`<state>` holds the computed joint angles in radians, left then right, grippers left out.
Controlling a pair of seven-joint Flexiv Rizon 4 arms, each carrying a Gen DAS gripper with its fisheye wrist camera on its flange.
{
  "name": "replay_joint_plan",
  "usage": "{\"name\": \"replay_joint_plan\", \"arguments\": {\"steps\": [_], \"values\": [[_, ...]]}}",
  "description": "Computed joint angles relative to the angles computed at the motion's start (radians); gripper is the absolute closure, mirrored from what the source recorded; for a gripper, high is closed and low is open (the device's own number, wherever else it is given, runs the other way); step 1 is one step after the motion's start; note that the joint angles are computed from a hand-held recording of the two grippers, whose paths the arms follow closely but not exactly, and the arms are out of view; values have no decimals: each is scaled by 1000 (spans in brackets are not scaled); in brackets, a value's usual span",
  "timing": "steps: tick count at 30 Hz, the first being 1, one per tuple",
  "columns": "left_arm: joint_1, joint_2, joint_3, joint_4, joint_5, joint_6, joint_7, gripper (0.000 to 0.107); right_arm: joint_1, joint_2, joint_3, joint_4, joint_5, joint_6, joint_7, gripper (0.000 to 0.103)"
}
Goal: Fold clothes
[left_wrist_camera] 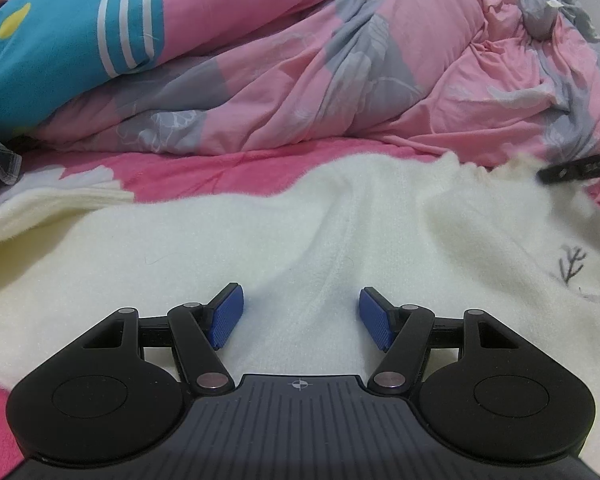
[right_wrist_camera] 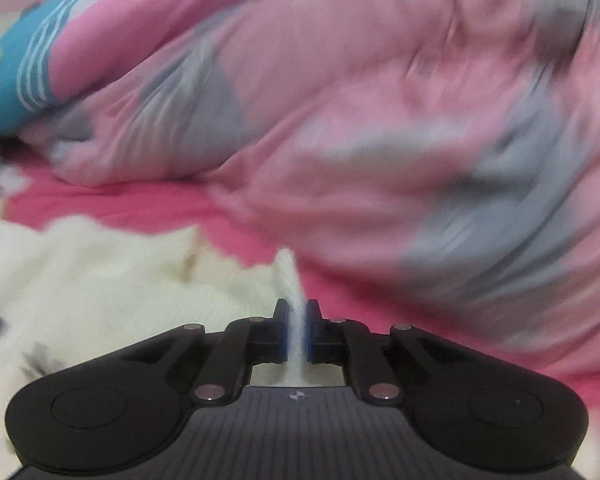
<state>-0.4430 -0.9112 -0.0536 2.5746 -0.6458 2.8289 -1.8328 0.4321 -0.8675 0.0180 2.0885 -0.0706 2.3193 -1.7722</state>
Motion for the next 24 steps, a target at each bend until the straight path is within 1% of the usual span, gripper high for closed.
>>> {"name": "replay_joint_plan", "arguments": {"steps": [1, 2, 3, 6, 7, 8, 9, 10, 11, 12, 15, 16, 17, 18, 20, 21, 22, 23, 24], "values": [[0, -1, 0, -1, 0, 0, 0, 42, 56, -16, -41, -8, 72, 36, -33, 95], [-1, -2, 0, -1, -1, 1, -1, 42, 94, -34, -68, -27, 123, 37, -53, 95], [0, -2, 1, -1, 0, 1, -1, 42, 132, -55, -96, -48, 172, 32, -74, 96], [3, -4, 1, -1, 5, 5, -7, 42, 258, -143, -198, -136, 307, -32, -142, 96], [5, -4, 1, -1, 9, 7, -10, 42, 301, -170, -236, -159, 361, -33, -163, 93], [7, -5, 1, 0, 12, 9, -12, 42, 338, -190, -268, -178, 410, -41, -178, 90], [8, -6, 1, 0, 14, 10, -14, 42, 350, -183, -276, -185, 444, -56, -174, 77], [8, -6, 1, 0, 14, 9, -14, 42, 346, -165, -268, -183, 472, -57, -156, 63], [7, -5, 0, -1, 11, 8, -13, 42, 342, -147, -262, -181, 499, -58, -136, 61], [4, -5, -1, -2, 4, 6, -10, 42, 333, -128, -247, -174, 512, -46, -117, 61], [0, -3, -2, -4, -4, 1, -6, 42, 248, -69, -126, -101, 429, 101, -76, 61], [-2, -2, -3, -4, -7, 0, -6, 42, 217, -50, -84, -74, 382, 138, -61, 61], [-4, -2, -4, -4, -11, -1, -6, 42, 170, -28, -29, -38, 275, 143, -43, 61], [-9, 0, -5, -4, -23, -2, -5, 42, 123, -10, 21, -7, 165, 134, -21, 62], [-27, 2, -13, -2, -75, 2, -19, 42, 25, 8, 110, 24, -75, 57, 40, 65], [-39, 4, -18, 0, -114, 8, -36, 42, -14, 1, 150, 21, -174, 15, 57, 70], [-40, 2, -20, 5, -127, 22, -65, 42, -44, -10, 174, 13, -278, -25, 94, 74], [-36, -2, -21, 13, -137, 41, -105, 42, -46, -25, 179, -6, -326, -64, 125, 75], [-26, -8, -21, 24, -135, 65, -159, 42, -20, -43, 166, -39, -310, -103, 132, 78]]}}
